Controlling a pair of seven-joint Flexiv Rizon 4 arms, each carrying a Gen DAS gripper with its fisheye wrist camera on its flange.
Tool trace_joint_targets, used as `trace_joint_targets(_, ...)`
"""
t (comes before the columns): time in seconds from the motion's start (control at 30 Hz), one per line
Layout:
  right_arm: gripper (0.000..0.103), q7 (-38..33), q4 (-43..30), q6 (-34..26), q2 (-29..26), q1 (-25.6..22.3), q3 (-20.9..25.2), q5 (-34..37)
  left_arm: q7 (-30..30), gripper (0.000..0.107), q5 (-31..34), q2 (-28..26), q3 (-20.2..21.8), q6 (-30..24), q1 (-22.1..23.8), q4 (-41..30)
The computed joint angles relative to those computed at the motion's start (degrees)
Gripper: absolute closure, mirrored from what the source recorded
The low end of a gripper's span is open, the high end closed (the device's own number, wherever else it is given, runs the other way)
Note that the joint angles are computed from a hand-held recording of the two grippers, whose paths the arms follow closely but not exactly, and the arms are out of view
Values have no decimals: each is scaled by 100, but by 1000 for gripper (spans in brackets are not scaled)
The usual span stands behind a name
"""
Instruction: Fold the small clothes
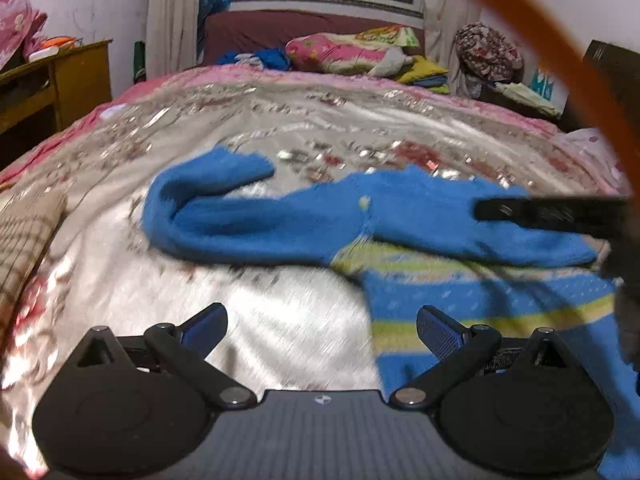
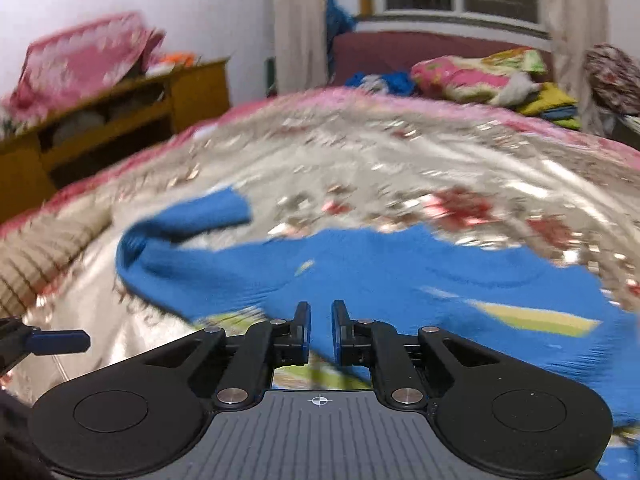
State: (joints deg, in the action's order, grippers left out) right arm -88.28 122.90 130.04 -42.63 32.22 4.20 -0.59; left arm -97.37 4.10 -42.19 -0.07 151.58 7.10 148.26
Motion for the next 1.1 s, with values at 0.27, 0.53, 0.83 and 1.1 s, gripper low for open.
trace_joint_targets(0.27, 87, 142, -44, -388, 92, -47, -780, 1113, 399, 4, -692, 53, -175, -783, -559, -1125)
trace_joint_targets(0.53, 85, 610, -223, -850, -172, -264, -1115, 1407, 1310, 4, -2357, -356, 217, -2063, -1625, -1996)
trace_joint_targets(0.83, 79, 493, 19, -585, 225, -217, -877, 998, 1180, 4, -2367, 48, 215, -1948, -1501, -1272)
trace_joint_targets(1.1, 71, 553, -414, -1049, 21, -980, 400, -1160, 248, 4, -1127, 173, 20, -1070, -614, -449)
